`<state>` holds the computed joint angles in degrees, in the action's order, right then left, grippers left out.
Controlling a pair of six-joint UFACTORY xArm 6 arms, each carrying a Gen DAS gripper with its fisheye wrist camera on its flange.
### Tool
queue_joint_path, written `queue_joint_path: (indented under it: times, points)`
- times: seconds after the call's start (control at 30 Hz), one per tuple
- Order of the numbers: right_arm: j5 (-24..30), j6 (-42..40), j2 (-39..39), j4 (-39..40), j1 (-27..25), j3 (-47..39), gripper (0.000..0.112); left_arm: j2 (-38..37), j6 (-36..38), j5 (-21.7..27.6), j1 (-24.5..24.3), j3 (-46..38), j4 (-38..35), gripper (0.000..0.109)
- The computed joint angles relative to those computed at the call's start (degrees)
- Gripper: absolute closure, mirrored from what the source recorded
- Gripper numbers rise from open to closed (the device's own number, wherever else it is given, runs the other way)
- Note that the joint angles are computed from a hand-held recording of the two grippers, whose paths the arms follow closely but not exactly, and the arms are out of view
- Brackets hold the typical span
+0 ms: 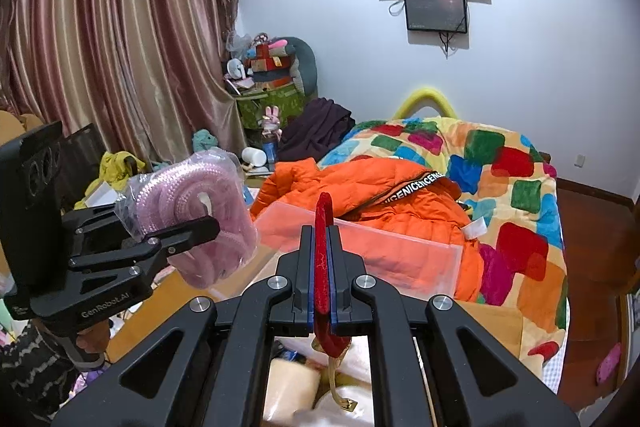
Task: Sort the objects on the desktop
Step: 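Carry the pink rope with the left tool while the right tool carries the red pouch over the clear box, then open the right tool to drop the red pouch while the left tool releases the pink rope into the box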
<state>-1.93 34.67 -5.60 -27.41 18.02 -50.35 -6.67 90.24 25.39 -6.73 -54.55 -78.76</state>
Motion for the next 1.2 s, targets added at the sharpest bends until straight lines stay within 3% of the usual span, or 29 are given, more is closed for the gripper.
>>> queue_joint_path:
  times: [0.27,0.4,0.63,0.83,0.97,1.03,1.2]
  points:
    - [1.7,-21.1,7.6,23.2,1.0,-3.2,0.108,7.6,-9.3,1.6,0.0,-4.7,9.1,0.089]
    - [2.9,-20.5,10.1,22.9,-0.2,-4.7,0.108,10.8,-14.3,0.7,-0.4,-6.4,13.7,0.089]
    - [5.7,-12.9,13.9,13.2,-2.2,-7.6,0.108,13.8,-17.7,-3.7,-1.8,-7.1,17.7,0.089]
    - [11.2,0.4,15.4,-4.1,-2.4,-10.4,0.108,13.8,-16.4,-6.0,-3.0,-6.5,18.1,0.089]
    - [13.9,1.8,15.4,-8.2,-1.7,-11.6,0.107,14.2,-16.8,-6.3,-3.2,-6.8,18.9,0.085]
    - [15.3,3.3,15.6,-10.2,-1.4,-12.1,0.1,14.0,-17.5,-4.9,-2.8,-6.9,19.2,0.079]
    - [17.6,13.3,15.0,-21.9,-1.0,-12.5,0.063,12.8,-15.5,-6.0,-3.1,-5.8,17.5,0.06]
